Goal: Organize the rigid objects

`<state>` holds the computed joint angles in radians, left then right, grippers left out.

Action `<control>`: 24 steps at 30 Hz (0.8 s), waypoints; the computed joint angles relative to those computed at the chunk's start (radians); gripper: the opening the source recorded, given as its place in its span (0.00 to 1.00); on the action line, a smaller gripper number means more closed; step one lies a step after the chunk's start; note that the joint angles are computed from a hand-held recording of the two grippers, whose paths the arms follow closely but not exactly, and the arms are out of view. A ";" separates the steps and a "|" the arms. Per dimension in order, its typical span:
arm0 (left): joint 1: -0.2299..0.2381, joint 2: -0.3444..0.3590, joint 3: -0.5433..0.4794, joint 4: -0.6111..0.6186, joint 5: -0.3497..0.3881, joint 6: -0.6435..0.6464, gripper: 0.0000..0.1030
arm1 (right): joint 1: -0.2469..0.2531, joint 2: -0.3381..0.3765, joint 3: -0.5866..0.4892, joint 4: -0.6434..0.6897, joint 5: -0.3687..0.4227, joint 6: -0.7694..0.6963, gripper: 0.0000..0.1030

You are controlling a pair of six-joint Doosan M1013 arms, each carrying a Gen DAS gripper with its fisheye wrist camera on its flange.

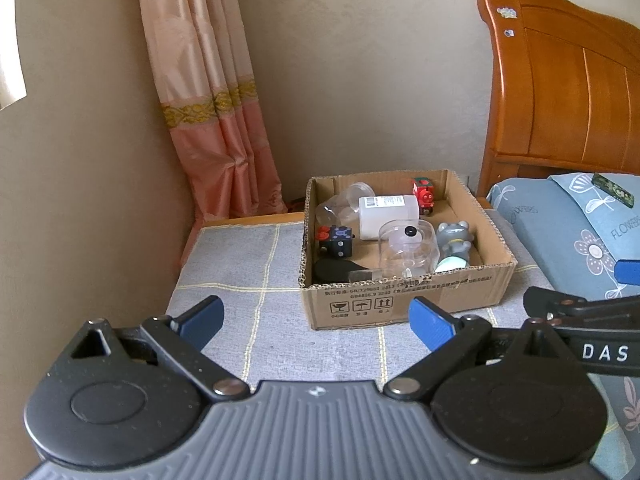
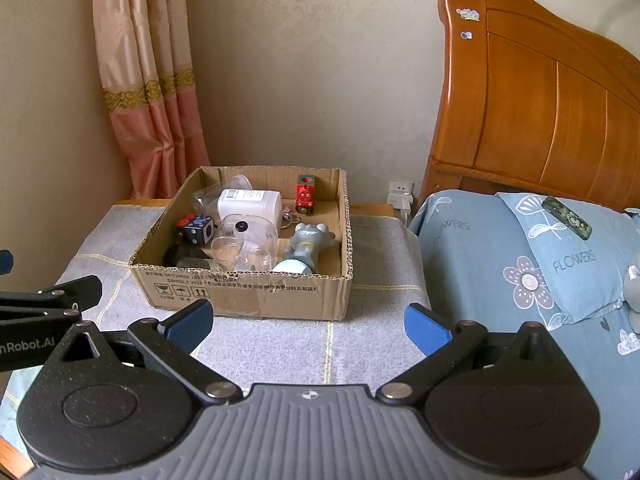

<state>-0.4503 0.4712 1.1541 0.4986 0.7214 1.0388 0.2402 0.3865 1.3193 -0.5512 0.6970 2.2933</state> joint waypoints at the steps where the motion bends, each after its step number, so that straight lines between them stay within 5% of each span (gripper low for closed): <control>1: 0.000 0.000 0.000 0.001 0.000 -0.001 0.96 | 0.000 0.000 0.000 0.000 0.000 -0.001 1.00; 24: -0.001 0.002 -0.003 0.006 0.005 0.003 0.96 | 0.001 -0.001 0.004 -0.013 -0.002 0.017 1.00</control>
<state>-0.4508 0.4731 1.1512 0.5046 0.7260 1.0420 0.2409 0.3851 1.3236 -0.5646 0.6954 2.3102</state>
